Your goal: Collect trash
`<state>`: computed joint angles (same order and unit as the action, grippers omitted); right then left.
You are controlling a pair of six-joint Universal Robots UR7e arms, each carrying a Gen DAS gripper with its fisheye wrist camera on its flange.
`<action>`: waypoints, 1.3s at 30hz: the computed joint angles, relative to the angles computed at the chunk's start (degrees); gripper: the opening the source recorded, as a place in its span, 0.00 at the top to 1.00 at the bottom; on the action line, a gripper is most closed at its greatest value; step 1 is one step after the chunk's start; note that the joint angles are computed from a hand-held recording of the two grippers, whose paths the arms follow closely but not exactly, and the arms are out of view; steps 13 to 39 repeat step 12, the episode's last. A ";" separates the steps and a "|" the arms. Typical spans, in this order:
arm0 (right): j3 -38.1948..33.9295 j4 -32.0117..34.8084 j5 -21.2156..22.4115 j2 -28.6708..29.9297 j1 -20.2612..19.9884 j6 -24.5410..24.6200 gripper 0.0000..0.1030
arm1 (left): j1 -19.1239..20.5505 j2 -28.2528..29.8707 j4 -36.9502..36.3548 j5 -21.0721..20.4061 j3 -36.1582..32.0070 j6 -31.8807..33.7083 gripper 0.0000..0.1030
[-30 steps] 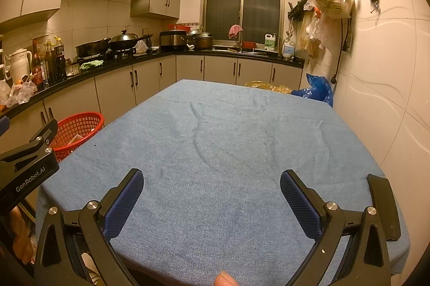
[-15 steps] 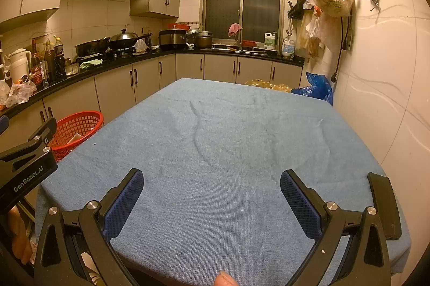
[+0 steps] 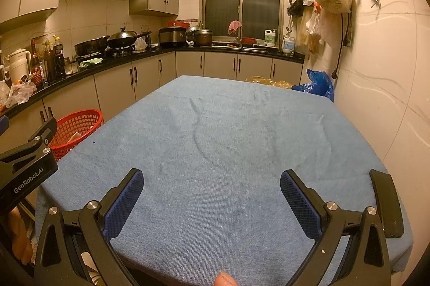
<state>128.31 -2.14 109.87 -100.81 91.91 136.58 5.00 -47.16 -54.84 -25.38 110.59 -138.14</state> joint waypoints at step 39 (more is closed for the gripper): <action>-4.10 2.83 1.68 1.60 -2.27 3.09 0.00 | 2.99 -3.11 -22.49 3.61 3.90 22.12 0.00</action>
